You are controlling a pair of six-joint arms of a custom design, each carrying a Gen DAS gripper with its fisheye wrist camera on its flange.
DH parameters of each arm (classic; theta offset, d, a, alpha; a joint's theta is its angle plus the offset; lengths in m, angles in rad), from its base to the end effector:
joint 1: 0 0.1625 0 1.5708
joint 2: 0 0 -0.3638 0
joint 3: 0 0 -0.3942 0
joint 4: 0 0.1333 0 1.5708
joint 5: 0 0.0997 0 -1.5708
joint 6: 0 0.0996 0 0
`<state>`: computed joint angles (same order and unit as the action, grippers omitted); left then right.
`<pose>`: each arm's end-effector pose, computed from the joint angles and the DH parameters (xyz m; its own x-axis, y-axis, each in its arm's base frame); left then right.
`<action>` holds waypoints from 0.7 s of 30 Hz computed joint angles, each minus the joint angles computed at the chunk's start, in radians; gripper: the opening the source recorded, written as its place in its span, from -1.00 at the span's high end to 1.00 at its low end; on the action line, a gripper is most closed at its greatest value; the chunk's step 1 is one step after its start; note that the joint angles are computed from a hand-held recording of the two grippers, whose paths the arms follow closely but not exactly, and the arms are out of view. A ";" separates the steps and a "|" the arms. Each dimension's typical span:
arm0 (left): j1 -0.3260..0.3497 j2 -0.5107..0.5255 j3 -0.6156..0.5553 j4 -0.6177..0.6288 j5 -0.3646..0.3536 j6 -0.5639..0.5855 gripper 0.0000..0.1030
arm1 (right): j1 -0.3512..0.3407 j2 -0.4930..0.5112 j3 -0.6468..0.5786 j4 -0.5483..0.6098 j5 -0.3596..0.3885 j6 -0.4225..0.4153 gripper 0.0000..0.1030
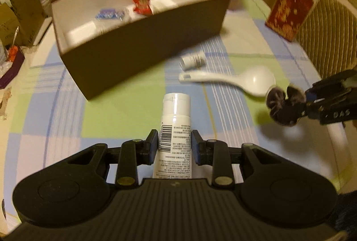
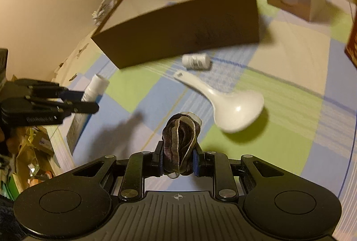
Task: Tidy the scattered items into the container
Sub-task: 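Lift and carry the hand-cream tube and dark pouch over the box with both tools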
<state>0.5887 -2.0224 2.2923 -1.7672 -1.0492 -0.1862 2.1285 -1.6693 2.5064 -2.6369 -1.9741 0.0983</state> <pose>-0.1598 -0.3266 0.2913 -0.5968 0.6261 -0.5019 0.7316 0.6815 -0.0198 0.2631 -0.2438 0.1652 -0.8741 -0.3281 0.3581 -0.4317 0.8627 -0.2634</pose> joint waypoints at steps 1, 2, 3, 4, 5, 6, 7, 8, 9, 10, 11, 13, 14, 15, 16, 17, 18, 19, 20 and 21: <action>0.003 0.006 -0.010 -0.014 0.003 0.010 0.49 | 0.002 0.011 -0.012 -0.004 0.001 -0.015 0.49; 0.006 0.013 -0.022 -0.029 0.005 0.020 0.49 | 0.005 0.022 -0.025 -0.008 0.002 -0.030 0.49; 0.011 0.021 -0.033 -0.044 0.007 0.031 0.49 | 0.008 0.033 -0.039 -0.010 0.002 -0.049 0.49; 0.016 0.029 -0.044 -0.060 0.007 0.042 0.49 | 0.010 0.043 -0.054 -0.012 0.003 -0.068 0.49; 0.020 0.038 -0.056 -0.075 0.007 0.052 0.49 | 0.012 0.052 -0.067 -0.015 0.002 -0.085 0.49; 0.024 0.046 -0.068 -0.090 0.006 0.065 0.49 | 0.015 0.063 -0.083 -0.019 0.001 -0.103 0.49; 0.028 0.055 -0.081 -0.106 0.005 0.080 0.49 | 0.017 0.076 -0.100 -0.025 -0.001 -0.122 0.49; 0.033 0.066 -0.093 -0.125 0.004 0.097 0.49 | 0.018 0.090 -0.118 -0.032 -0.003 -0.140 0.49; 0.039 0.077 -0.105 -0.144 0.003 0.114 0.49 | 0.019 0.105 -0.138 -0.038 -0.006 -0.159 0.49; 0.046 0.090 -0.119 -0.164 -0.001 0.131 0.49 | 0.020 0.123 -0.159 -0.045 -0.010 -0.178 0.49; 0.054 0.106 -0.134 -0.185 -0.005 0.150 0.49 | 0.021 0.142 -0.180 -0.051 -0.014 -0.196 0.49; 0.073 0.143 -0.165 -0.231 -0.013 0.193 0.49 | 0.022 0.180 -0.223 -0.069 -0.023 -0.237 0.49; 0.083 0.162 -0.179 -0.256 -0.015 0.217 0.49 | 0.021 0.199 -0.244 -0.080 -0.029 -0.258 0.49; 0.091 0.182 -0.194 -0.280 -0.017 0.240 0.49 | 0.020 0.219 -0.266 -0.090 -0.034 -0.278 0.49; 0.100 0.204 -0.210 -0.304 -0.018 0.265 0.49 | 0.018 0.242 -0.290 -0.100 -0.040 -0.300 0.49; 0.108 0.227 -0.227 -0.329 -0.020 0.291 0.49 | 0.015 0.261 -0.312 -0.109 -0.044 -0.319 0.49; 0.118 0.251 -0.245 -0.355 -0.025 0.316 0.49 | 0.012 0.280 -0.334 -0.116 -0.049 -0.336 0.49; 0.130 0.277 -0.264 -0.381 -0.030 0.339 0.49 | 0.008 0.303 -0.359 -0.123 -0.055 -0.354 0.49; 0.141 0.305 -0.286 -0.404 -0.035 0.361 0.49 | 0.002 0.325 -0.383 -0.129 -0.061 -0.370 0.49; 0.152 0.334 -0.307 -0.424 -0.034 0.380 0.49 | -0.004 0.343 -0.406 -0.133 -0.065 -0.385 0.49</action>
